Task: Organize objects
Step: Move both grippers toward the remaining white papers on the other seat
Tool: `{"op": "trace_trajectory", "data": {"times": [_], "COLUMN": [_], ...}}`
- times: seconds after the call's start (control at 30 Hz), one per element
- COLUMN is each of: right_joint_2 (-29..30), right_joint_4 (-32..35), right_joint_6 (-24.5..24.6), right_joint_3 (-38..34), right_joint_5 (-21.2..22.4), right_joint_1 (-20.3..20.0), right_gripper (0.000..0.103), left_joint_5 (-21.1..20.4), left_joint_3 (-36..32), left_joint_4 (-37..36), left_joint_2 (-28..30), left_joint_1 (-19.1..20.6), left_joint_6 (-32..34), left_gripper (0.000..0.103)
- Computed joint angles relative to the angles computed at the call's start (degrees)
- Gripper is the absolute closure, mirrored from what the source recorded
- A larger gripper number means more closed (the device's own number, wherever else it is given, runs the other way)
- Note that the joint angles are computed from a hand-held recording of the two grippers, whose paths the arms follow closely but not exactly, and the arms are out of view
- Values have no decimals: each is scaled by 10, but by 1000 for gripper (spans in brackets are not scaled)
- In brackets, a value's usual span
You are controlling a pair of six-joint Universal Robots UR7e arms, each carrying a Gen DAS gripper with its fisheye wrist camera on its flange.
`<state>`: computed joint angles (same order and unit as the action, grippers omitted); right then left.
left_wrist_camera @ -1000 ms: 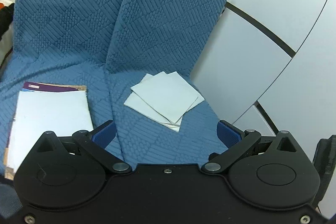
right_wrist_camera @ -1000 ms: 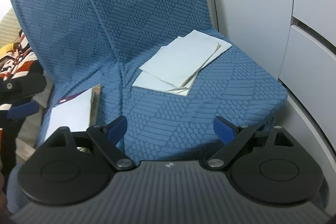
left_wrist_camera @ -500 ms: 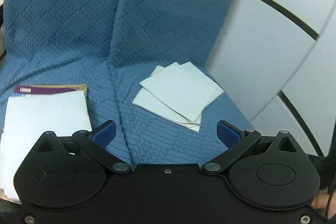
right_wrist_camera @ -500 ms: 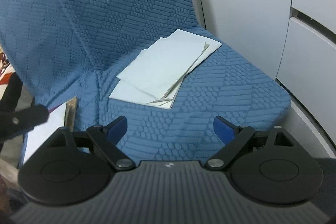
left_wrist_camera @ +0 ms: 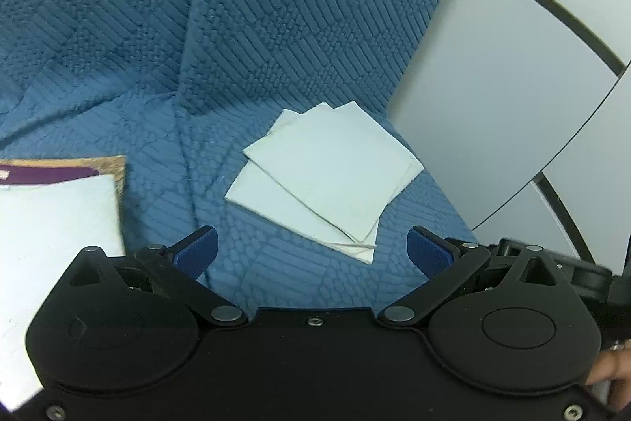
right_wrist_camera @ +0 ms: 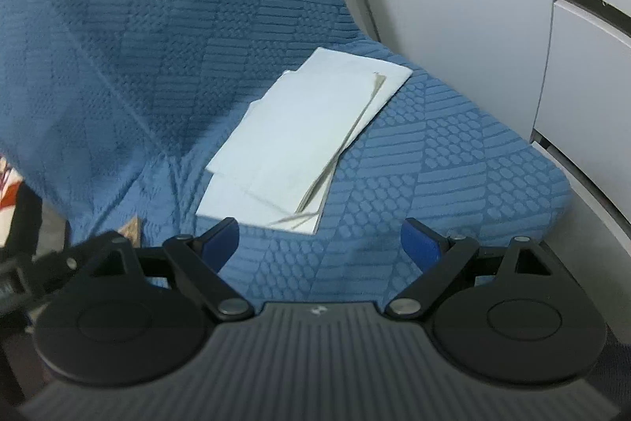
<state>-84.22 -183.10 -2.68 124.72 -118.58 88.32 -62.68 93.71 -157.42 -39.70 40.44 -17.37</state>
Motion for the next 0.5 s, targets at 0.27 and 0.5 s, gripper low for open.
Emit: {"op": "trace_trajectory", "data": {"times": [0.27, 0.5], "right_joint_2": [2, 6], "right_joint_4": [39, 79], "right_joint_6": [45, 111], "right_joint_3": [-28, -53], "right_joint_5": [27, 67], "right_joint_1": [-29, -63], "right_gripper": [13, 13], "left_joint_5": [-42, -75], "left_joint_3": [-72, -154], "left_joint_4": [60, 125], "left_joint_2": [43, 90], "left_joint_1": [28, 53], "left_joint_6": [-20, -21], "left_gripper": [1, 4]}}
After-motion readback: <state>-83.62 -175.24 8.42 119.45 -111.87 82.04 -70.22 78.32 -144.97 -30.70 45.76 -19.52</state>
